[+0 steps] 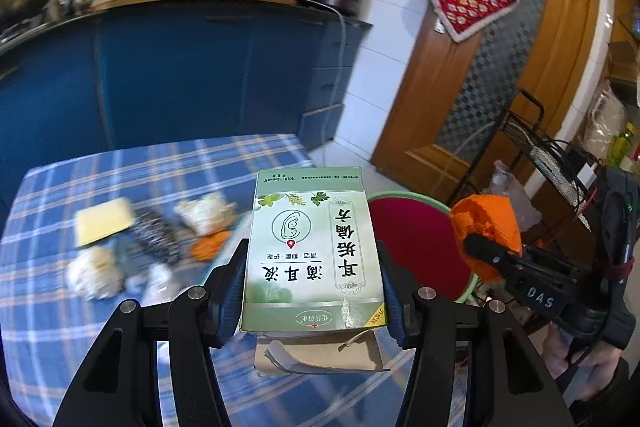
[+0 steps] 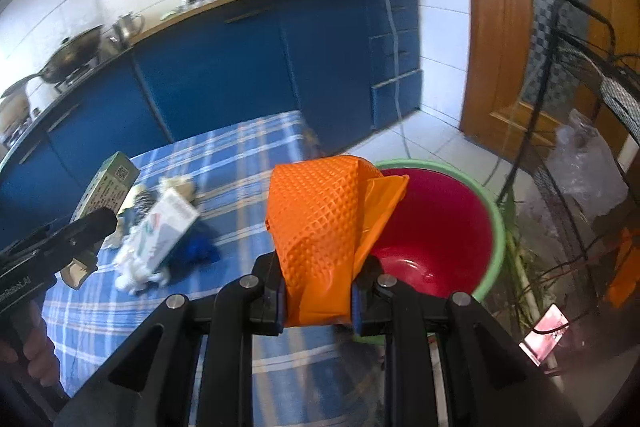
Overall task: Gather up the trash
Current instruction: 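Carry the orange glove over the red bin with the right gripper and release, then lower the green box into the red bin and open the left gripper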
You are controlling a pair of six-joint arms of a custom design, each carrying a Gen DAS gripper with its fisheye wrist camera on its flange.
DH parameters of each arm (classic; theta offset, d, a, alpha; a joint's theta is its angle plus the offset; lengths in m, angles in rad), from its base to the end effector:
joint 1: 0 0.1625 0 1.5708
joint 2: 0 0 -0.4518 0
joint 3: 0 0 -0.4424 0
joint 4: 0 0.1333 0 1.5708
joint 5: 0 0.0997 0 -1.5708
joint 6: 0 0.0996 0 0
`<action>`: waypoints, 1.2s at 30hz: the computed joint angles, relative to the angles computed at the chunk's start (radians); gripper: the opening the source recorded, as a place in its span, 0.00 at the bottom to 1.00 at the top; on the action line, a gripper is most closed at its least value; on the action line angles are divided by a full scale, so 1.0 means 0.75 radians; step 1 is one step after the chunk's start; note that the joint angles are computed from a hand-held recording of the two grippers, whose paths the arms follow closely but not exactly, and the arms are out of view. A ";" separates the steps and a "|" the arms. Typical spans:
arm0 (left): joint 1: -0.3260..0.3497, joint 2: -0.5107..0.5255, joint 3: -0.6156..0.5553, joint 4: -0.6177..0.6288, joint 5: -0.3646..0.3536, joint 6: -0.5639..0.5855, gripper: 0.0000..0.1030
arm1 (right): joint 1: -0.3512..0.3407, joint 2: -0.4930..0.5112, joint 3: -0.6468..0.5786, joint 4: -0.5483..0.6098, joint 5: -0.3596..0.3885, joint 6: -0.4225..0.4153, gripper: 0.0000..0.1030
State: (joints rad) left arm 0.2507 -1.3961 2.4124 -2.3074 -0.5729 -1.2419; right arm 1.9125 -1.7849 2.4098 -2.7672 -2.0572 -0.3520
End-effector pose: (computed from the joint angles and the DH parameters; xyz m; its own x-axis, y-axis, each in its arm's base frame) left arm -0.3263 -0.3076 0.1519 -0.8520 -0.0375 -0.5221 0.3862 0.6285 -0.6752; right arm 0.2138 -0.3424 0.3250 -0.7642 -0.3277 0.5555 -0.5809 0.7239 -0.3722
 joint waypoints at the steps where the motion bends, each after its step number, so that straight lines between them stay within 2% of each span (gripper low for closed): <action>1: 0.021 0.042 -0.013 -0.065 -0.007 0.056 0.57 | -0.024 0.002 -0.002 -0.005 -0.002 -0.002 0.25; 4: 0.071 0.161 -0.055 -0.229 -0.033 0.200 0.57 | -0.085 0.004 0.006 -0.031 -0.004 -0.020 0.26; 10: 0.152 0.352 -0.133 -0.424 -0.088 0.392 0.57 | -0.228 0.029 0.006 -0.045 0.009 -0.028 0.26; 19: 0.214 0.492 -0.204 -0.529 -0.115 0.526 0.57 | -0.366 0.086 -0.007 -0.056 0.039 -0.030 0.30; 26: 0.240 0.532 -0.227 -0.539 -0.129 0.547 0.57 | -0.394 0.081 -0.008 -0.087 0.084 -0.027 0.51; 29: 0.250 0.542 -0.232 -0.544 -0.144 0.547 0.57 | -0.415 0.058 -0.014 -0.067 0.135 0.001 0.51; 36: 0.277 0.587 -0.260 -0.580 -0.184 0.615 0.59 | -0.417 0.015 -0.001 -0.102 0.144 0.010 0.51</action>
State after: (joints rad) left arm 0.4586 -0.9559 2.2173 -2.7421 -0.7108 -0.7806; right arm 1.6001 -1.7738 2.4087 -2.8439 -1.9492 -0.3447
